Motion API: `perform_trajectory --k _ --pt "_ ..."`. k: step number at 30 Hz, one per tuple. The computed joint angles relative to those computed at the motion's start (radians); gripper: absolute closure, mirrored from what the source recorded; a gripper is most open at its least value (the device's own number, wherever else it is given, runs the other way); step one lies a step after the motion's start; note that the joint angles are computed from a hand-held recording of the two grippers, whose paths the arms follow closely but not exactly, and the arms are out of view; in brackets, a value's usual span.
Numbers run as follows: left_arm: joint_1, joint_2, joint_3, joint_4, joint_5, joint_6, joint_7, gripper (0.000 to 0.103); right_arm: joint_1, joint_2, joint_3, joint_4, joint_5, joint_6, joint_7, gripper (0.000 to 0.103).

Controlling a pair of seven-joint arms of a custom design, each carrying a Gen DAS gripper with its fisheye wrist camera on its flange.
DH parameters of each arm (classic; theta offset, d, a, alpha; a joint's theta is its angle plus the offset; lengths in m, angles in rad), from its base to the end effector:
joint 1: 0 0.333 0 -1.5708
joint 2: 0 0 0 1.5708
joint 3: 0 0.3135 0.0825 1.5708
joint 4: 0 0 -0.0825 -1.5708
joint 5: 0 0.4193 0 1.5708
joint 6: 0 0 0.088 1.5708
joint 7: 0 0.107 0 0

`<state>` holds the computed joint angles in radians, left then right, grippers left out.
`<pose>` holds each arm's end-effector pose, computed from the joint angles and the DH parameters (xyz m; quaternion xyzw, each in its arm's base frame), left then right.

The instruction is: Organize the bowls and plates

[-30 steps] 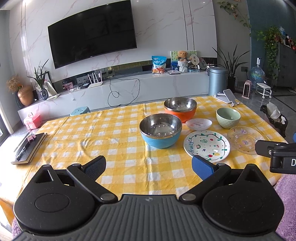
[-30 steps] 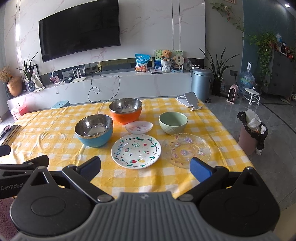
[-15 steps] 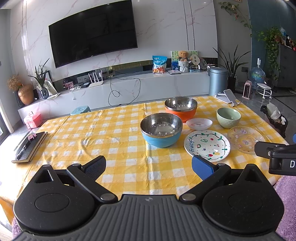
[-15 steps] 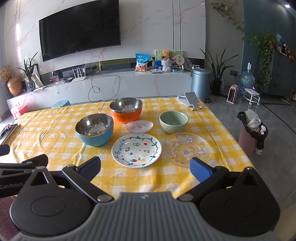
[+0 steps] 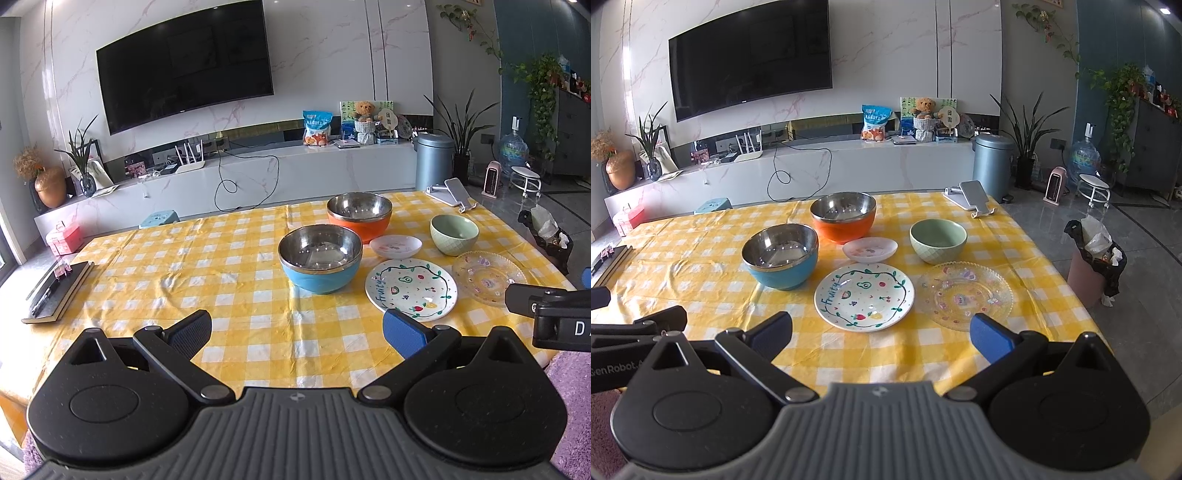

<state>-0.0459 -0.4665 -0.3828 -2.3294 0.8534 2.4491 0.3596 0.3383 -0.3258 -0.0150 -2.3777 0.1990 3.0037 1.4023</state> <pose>0.4457 -0.2234 0.5505 -0.6916 0.5454 -0.2360 0.4105 0.5028 0.1527 0.5437 -0.7167 0.5246 -0.2511 0.3848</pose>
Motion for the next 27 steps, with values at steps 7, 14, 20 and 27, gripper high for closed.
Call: perform_trajectory --k 7,14,20,27 --pt "-0.001 -0.002 -0.001 -0.002 -0.001 -0.003 -0.001 0.000 -0.001 0.000 0.001 0.001 0.000 -0.002 -0.001 0.003" --pt "-0.007 -0.009 0.004 -0.014 -0.014 0.010 -0.013 0.000 0.019 -0.005 -0.011 -0.016 0.020 0.006 -0.013 0.003" --pt "0.009 -0.014 0.056 -0.060 -0.088 0.221 -0.013 0.000 0.075 0.020 -0.068 -0.003 0.097 0.020 -0.072 0.003" --pt "0.046 0.060 0.062 -0.033 -0.157 0.315 0.037 0.009 0.232 0.114 -0.218 0.081 0.414 0.023 -0.364 0.019"
